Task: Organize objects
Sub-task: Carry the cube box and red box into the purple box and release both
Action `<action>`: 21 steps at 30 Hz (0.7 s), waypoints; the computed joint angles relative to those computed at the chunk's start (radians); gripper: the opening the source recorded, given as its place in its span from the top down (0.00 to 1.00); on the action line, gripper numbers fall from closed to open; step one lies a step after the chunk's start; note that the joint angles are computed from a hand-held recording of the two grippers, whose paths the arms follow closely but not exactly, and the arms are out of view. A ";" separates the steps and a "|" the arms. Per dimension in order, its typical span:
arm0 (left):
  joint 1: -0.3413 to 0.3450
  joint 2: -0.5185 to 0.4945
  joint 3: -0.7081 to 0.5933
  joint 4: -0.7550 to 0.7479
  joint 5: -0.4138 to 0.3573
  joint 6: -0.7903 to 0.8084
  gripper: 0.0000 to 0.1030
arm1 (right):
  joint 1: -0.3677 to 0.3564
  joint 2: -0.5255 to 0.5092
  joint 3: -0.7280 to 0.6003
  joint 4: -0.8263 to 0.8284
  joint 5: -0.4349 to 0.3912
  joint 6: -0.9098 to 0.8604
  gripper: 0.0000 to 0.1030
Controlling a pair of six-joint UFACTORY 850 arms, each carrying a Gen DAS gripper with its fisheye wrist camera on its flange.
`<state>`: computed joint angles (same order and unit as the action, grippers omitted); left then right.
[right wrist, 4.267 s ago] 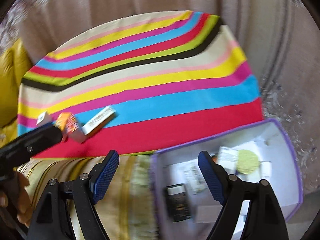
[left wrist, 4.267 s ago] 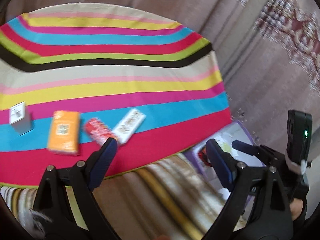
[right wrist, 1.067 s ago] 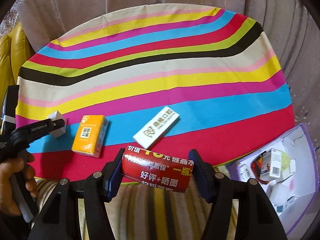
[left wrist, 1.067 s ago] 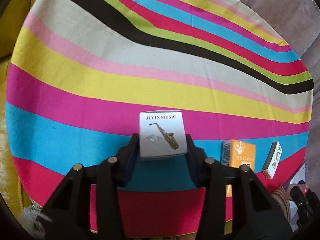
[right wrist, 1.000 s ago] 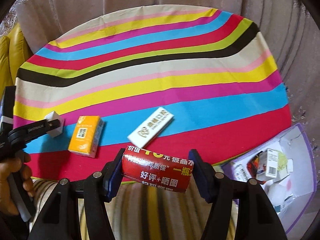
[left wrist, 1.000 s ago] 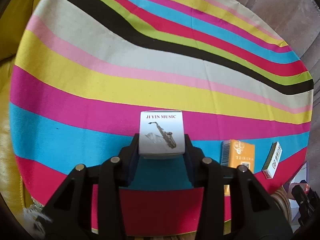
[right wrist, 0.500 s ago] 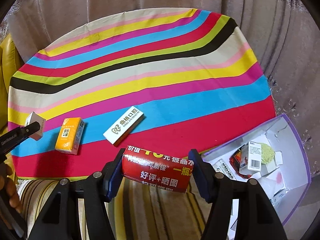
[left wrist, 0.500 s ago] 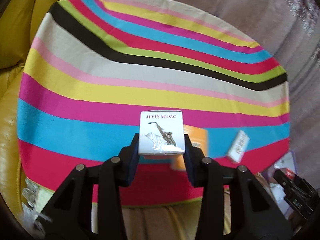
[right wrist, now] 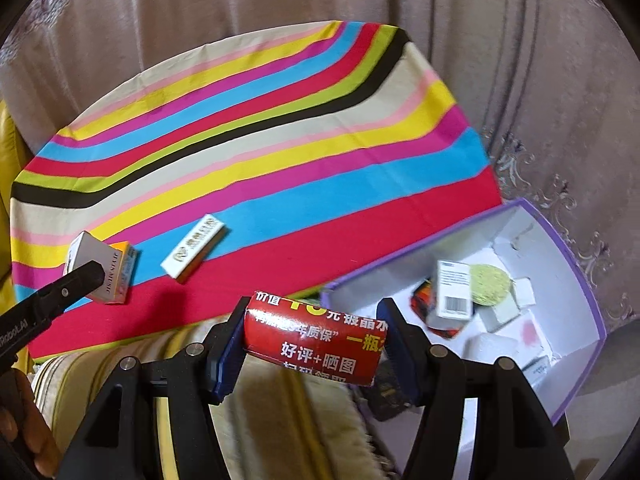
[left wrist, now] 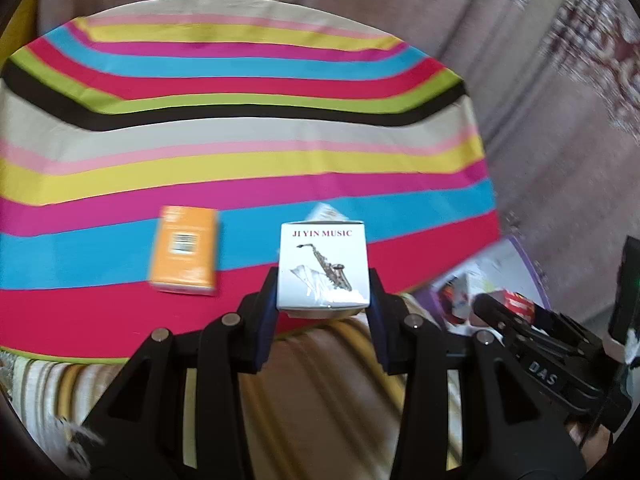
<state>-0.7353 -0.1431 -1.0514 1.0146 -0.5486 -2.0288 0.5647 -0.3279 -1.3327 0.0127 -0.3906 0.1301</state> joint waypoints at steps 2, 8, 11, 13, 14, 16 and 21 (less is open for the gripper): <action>-0.011 -0.030 -0.039 -0.011 0.015 0.036 0.57 | -0.019 0.010 0.013 -0.014 0.003 0.015 0.39; -0.037 -0.109 -0.145 -0.063 0.054 0.162 0.57 | -0.077 0.048 0.063 -0.103 0.012 0.086 0.39; -0.049 -0.149 -0.198 -0.104 0.077 0.241 0.57 | -0.115 0.061 0.089 -0.139 0.011 0.129 0.39; -0.054 -0.173 -0.229 -0.138 0.094 0.295 0.57 | -0.141 0.066 0.103 -0.161 0.008 0.164 0.39; -0.056 -0.189 -0.250 -0.165 0.105 0.334 0.57 | -0.155 0.069 0.111 -0.181 0.007 0.188 0.39; -0.059 -0.217 -0.286 -0.218 0.121 0.404 0.57 | -0.177 0.073 0.126 -0.188 0.005 0.199 0.39; -0.072 -0.288 -0.375 -0.381 0.152 0.610 0.57 | -0.228 0.076 0.158 -0.186 -0.013 0.185 0.39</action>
<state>-0.8075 -0.4314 -1.4264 0.6338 -0.3962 -1.4187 0.3365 -0.2522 -1.1747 -0.1732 -0.4034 0.3152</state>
